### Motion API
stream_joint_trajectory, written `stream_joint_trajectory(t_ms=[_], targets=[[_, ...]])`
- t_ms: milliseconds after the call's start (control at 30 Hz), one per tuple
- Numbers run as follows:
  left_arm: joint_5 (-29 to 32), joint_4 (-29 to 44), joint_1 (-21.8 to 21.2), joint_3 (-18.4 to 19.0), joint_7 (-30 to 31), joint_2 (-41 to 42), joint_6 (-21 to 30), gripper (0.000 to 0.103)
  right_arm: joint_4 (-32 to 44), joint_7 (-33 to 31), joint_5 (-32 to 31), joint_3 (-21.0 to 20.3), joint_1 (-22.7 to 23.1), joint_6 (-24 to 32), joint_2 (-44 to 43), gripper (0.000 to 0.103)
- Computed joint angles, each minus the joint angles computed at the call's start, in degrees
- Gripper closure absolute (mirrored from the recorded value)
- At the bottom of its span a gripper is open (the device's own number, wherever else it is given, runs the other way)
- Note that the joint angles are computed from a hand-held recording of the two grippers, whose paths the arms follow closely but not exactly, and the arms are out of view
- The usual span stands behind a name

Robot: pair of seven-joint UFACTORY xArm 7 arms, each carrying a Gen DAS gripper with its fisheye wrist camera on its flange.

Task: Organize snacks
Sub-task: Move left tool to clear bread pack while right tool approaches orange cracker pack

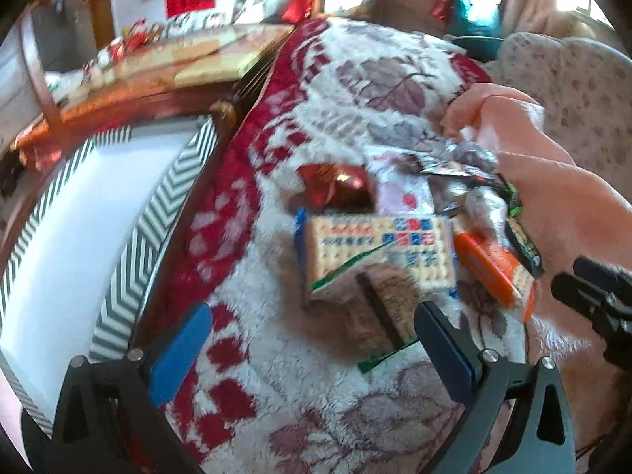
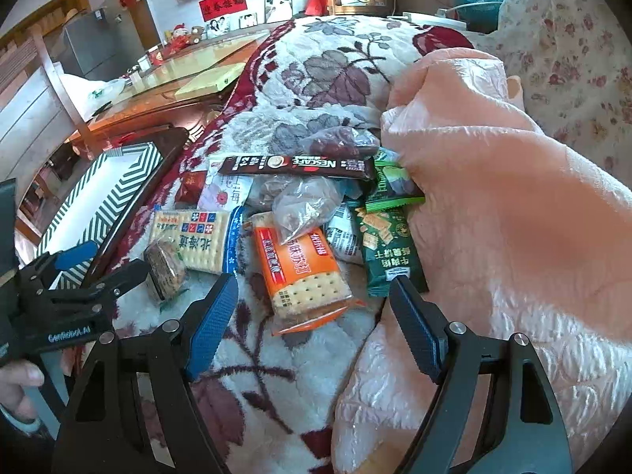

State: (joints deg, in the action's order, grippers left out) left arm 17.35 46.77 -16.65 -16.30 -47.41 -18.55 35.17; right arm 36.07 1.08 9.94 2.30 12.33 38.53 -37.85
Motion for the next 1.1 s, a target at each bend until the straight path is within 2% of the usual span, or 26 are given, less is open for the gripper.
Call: stream_joint_trajectory(t_ms=[233, 633, 867, 1100], targets=[[-2.88, 2.02, -1.45, -0.05, -2.05, 3.17, -0.17, 0.000, 0.06, -1.50, -1.36, 0.36, -0.13, -0.13, 0.55, 0.023], [1.62, 3.35, -1.86, -0.07, -7.74, 5.49, 0.53, 0.000, 0.02, -1.84, -0.36, -0.51, -0.66, 0.43, 2.14, 0.023], [0.30, 3.59, -2.43, 0.72, -7.81, 5.89, -1.39, 0.000, 0.77, -2.86, -0.92, -0.37, -0.71, 0.25, 3.41, 0.023], [-0.63, 4.56, -2.96, 0.97, -7.35, 7.11, -0.98, 0.000, 3.63, -6.20, -3.06, -0.03, -0.63, 0.21, 7.58, 0.023]])
